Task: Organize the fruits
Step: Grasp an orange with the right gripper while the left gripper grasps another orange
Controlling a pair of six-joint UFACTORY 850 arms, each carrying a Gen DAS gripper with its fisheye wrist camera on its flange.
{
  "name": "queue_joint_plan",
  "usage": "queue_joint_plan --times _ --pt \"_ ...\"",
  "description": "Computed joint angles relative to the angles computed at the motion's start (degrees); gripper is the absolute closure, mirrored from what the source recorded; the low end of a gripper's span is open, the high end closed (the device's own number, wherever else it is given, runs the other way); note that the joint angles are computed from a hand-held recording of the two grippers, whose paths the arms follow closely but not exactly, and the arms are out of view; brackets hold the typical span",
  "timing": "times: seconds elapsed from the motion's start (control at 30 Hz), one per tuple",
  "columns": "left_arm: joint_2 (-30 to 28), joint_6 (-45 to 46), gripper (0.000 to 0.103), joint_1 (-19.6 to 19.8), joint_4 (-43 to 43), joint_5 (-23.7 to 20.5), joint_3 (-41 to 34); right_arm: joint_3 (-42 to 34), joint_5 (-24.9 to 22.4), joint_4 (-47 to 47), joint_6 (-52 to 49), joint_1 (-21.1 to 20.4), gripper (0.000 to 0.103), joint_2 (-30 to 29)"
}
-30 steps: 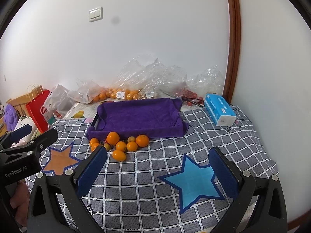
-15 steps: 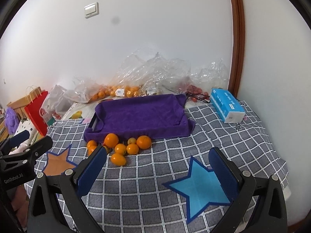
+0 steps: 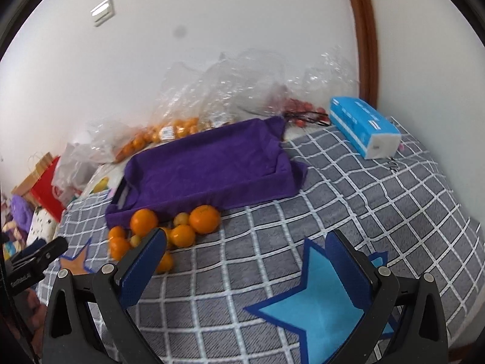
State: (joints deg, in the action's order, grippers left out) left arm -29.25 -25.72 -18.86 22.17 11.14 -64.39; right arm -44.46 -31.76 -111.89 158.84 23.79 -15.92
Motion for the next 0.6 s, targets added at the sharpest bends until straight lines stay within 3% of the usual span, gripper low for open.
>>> queue_joint_plan --times 0.1,0.17,0.27,0.37,0.5,0.6 --pt "-1.68 -1.68 0.002 0.54 1.67 -1.03 -1.62 0.56 -2.07 -5.15 3.66 -0.72 0.000 -1.16" --pt "-2.78 -7.68 0.006 1.20 7.90 -1.21 -2.74 -0.47 -1.97 -3.87 1.76 -1.11 0.000 -2.38" --pt "-3.94 -12.14 0.006 2.23 12.92 -0.83 -3.58 -3.52 0.79 2.65 -7.08 -1.78 0.000 -4.68" --pt "-5.05 -16.85 0.006 2.95 18.36 -1.23 -4.61 -4.22 2.32 0.23 -5.79 -2.11 0.001 -5.86" --pt "-6.36 -25.21 0.006 4.05 26.03 -0.75 -5.66 -5.87 5.34 -3.98 -4.09 -2.30 0.015 -7.79" --pt "-7.53 -28.96 0.007 4.48 29.47 -1.26 -6.67 -8.80 6.03 -0.44 -9.09 -1.93 0.020 -10.32"
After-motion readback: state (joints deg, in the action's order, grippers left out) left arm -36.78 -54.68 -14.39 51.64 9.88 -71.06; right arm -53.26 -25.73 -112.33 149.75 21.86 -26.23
